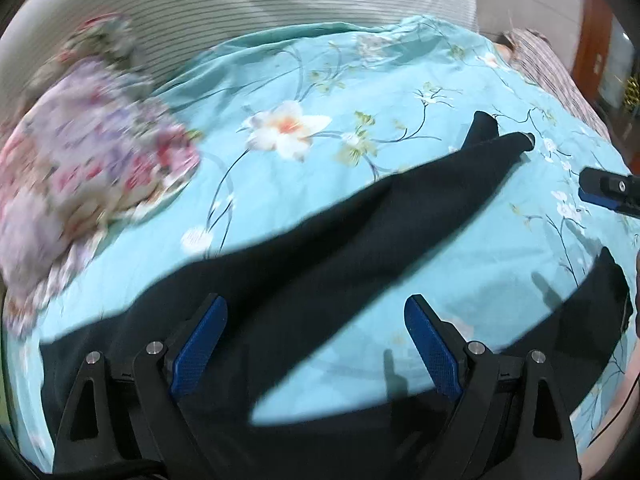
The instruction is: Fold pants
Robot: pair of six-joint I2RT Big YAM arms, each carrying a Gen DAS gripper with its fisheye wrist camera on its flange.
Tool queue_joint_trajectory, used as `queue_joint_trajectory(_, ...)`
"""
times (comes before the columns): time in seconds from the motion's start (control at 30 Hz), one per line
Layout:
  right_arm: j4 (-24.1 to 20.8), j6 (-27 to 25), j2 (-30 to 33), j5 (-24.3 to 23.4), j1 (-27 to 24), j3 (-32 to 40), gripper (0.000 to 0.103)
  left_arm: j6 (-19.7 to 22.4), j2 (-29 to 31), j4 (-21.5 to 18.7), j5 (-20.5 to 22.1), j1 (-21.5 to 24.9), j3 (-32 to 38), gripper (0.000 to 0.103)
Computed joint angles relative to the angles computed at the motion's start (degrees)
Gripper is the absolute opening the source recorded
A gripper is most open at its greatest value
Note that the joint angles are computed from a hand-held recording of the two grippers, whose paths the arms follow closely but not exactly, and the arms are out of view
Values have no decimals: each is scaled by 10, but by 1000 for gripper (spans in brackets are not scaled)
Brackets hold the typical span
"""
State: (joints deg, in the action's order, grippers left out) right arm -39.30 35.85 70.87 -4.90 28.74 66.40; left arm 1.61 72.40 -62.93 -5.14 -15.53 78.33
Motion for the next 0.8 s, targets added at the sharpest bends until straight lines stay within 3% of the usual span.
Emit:
queue_joint_trajectory(0.17,16,38,38,-49,-44,26,103,50,78,-11,22,16,66,91)
queue_joint_trajectory(0.3,29,69,66,-74,-68,43,102,88,124,-25,87,36,104,91)
queue_joint_trajectory(0.47,52,111,92,-109,-86,51,94,125,193,-106,185,59,169,91)
queue_joint_trajectory(0.5,51,115,98,-112,-88,55,86,132,203,-118,198,61,176,90)
queue_joint_trajectory(0.6,49,123,114,-129,-93,63,65,148,224,-139,222,65,186,78)
queue_joint_trajectory(0.63,46,121,117,-129,-93,66,61,150,225,-139,226,66,184,65)
queue_joint_trajectory(0.7,48,119,118,-124,-93,63,35,145,224,-134,228,67,179,45)
queue_joint_trajectory(0.73,54,118,115,-119,-93,58,30,136,218,-131,235,69,173,31)
queue_joint_trajectory(0.8,70,117,101,-112,-94,42,18,134,201,-118,238,69,157,22)
